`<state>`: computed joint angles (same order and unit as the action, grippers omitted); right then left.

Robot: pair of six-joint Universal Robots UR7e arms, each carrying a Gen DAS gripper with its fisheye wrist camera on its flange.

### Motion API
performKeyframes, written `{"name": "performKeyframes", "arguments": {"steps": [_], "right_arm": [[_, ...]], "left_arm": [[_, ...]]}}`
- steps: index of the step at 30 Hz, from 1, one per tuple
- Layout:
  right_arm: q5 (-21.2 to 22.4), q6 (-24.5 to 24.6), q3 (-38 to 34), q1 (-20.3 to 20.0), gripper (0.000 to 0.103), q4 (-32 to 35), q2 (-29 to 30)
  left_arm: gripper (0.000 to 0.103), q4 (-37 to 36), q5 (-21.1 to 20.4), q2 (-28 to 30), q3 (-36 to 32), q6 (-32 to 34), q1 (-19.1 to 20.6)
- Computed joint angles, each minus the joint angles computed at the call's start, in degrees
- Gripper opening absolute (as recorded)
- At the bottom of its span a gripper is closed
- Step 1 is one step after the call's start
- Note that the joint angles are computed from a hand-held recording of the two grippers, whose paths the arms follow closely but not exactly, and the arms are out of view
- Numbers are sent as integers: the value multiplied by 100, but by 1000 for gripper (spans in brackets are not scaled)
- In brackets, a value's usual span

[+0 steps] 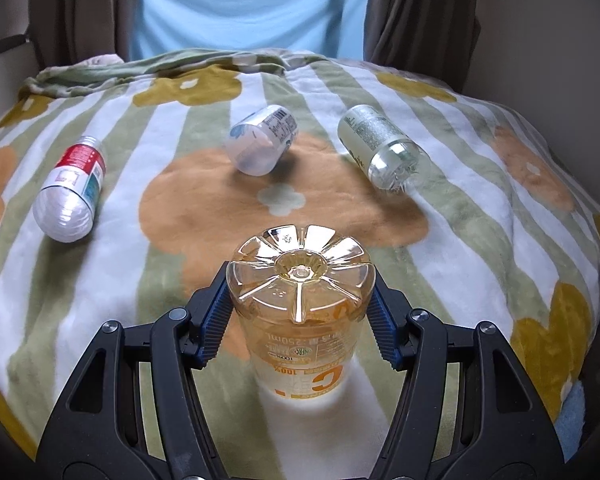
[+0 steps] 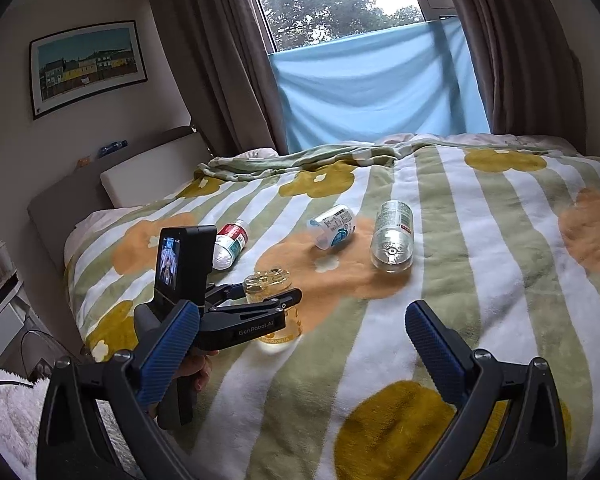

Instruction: Flip cup upside down

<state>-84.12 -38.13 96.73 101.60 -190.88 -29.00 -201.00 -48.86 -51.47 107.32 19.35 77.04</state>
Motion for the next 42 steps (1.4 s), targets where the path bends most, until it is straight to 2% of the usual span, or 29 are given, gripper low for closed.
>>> {"name": "performKeyframes", "arguments": {"steps": [4, 6, 8, 10, 13, 18, 24, 27, 31, 36, 39, 42], "right_arm": [[-28, -32, -16, 36, 103, 11, 21], [-45, -27, -32, 54, 103, 20, 33], [-63, -30, -34, 66, 103, 14, 43], [-93, -22, -43, 81, 103, -21, 64], [-144, 7, -81, 94, 103, -69, 113], [-201, 94, -117, 131, 103, -147, 161], [-424, 17, -150, 272, 103, -498, 202], [-630, -30, -194, 405, 103, -839, 246], [-960, -80, -310, 667, 103, -1486, 350], [-1539, -178, -562, 999, 103, -2369, 610], [-1527, -184, -620, 1052, 103, -2572, 688], [-1599, -71, -631, 1058, 103, -2652, 756]], "left_arm": [[60, 258, 49, -74, 71, -90, -27], [70, 312, 166, -72, 83, -110, -60], [95, 252, 227, -74, 116, -125, -77], [103, 144, 130, -125, 190, -212, -64], [103, 287, -37, -260, 258, -412, -30], [103, 368, 211, -382, 333, -330, -133], [103, 478, -36, -1018, 768, -411, -346], [103, -6, 49, -1367, 1057, -97, -604], [103, -836, 456, -1743, 1390, 457, -1028], [103, -2338, 974, -1888, 1726, 1617, -1488], [103, -3117, 1086, -1917, 1844, 2177, -1614], [103, -3566, 1176, -1949, 1963, 2416, -1684]]}}
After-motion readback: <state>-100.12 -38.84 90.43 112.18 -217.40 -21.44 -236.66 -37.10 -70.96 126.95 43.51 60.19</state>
